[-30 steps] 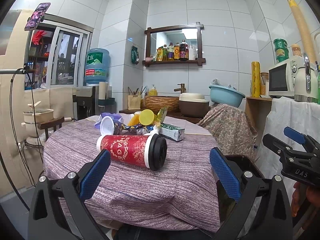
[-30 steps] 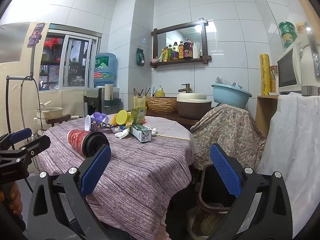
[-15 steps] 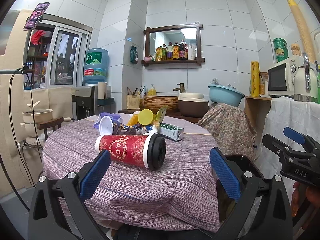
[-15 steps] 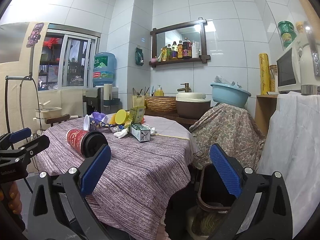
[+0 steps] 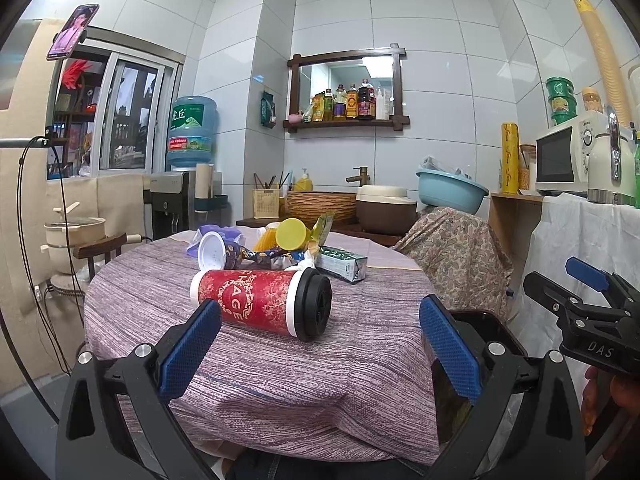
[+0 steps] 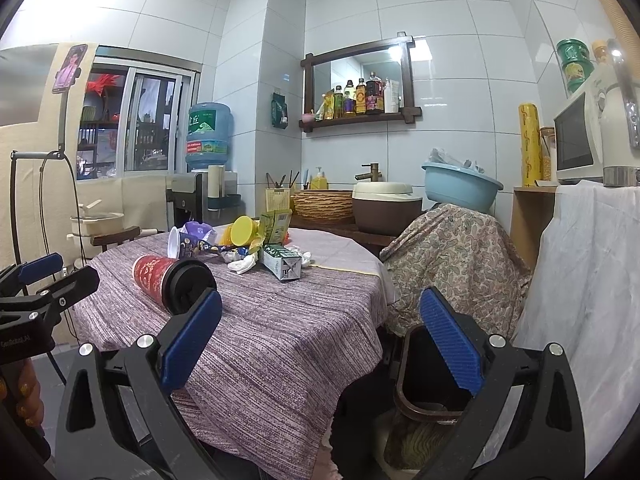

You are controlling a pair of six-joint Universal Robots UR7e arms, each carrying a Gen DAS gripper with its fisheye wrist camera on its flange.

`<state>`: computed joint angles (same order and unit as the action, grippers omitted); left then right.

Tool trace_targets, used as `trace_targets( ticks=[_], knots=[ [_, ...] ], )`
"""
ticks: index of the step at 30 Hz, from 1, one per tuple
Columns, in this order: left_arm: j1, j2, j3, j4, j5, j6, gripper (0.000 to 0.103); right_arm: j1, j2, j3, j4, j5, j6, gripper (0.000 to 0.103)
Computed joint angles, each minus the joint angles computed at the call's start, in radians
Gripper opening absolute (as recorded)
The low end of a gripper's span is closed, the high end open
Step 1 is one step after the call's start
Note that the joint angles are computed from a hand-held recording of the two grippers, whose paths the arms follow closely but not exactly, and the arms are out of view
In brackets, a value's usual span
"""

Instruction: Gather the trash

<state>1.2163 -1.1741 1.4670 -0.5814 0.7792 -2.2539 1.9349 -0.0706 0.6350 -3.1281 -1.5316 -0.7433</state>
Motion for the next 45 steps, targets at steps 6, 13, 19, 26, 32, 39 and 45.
trace_targets(
  ticks=[6,13,19,26,32,39,45],
  knots=[
    [0.001,0.001,-0.002,0.003,0.0,-0.003,0.098,0.0,0.0,-0.001,0.005,-0.002,0.001,0.098],
    [0.002,0.003,-0.005,0.006,0.0,-0.004,0.098,0.001,0.0,-0.002,0.007,-0.003,0.001,0.098],
    [0.001,0.002,-0.003,0.005,0.001,-0.004,0.098,0.001,0.0,-0.002,0.008,-0.002,0.0,0.098],
    [0.003,0.005,-0.008,0.013,-0.003,-0.013,0.098,0.002,0.011,-0.023,0.025,-0.006,-0.004,0.098],
    [0.014,0.014,-0.034,0.048,-0.012,-0.032,0.098,0.003,0.019,-0.041,0.052,-0.011,-0.008,0.098],
    [0.024,0.024,-0.076,0.089,-0.056,-0.044,0.098,0.005,0.049,-0.102,0.113,-0.014,-0.006,0.098],
    [0.036,0.057,-0.178,0.235,-0.123,-0.129,0.098,0.016,0.144,-0.309,0.311,-0.055,-0.03,0.098]
  ],
)
